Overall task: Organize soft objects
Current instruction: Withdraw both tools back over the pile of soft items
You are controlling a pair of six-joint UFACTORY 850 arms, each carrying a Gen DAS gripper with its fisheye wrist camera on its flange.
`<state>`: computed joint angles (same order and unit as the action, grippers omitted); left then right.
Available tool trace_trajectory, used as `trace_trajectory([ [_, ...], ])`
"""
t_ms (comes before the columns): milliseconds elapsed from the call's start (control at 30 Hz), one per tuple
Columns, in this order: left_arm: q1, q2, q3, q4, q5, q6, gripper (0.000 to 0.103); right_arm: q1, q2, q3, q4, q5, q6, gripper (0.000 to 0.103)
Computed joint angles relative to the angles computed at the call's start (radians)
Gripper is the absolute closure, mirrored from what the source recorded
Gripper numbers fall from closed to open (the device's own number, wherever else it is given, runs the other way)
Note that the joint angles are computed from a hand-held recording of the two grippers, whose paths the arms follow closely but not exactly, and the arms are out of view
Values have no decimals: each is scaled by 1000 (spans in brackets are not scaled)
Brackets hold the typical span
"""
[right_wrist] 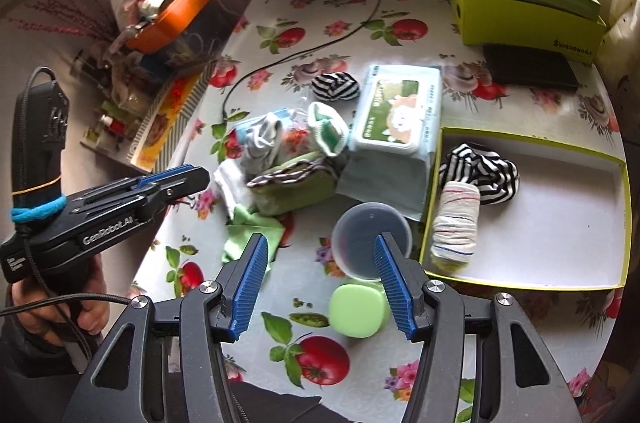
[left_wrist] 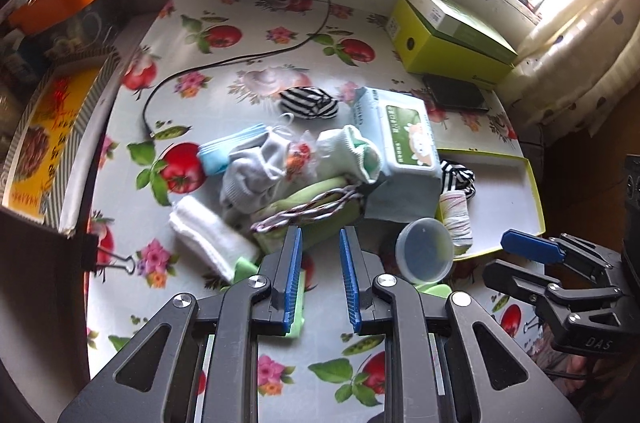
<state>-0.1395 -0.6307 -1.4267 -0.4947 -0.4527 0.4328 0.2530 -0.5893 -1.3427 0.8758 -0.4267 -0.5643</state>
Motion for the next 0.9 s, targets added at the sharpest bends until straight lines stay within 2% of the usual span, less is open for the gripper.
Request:
trace_trajectory([
  [400,62,19,46,2,17,-67,83,27,3,-26,-36,-17,-7,47],
  [900,83,2,29,14,-1,-100,83,37,-25,-70,-59,-35,9,47],
])
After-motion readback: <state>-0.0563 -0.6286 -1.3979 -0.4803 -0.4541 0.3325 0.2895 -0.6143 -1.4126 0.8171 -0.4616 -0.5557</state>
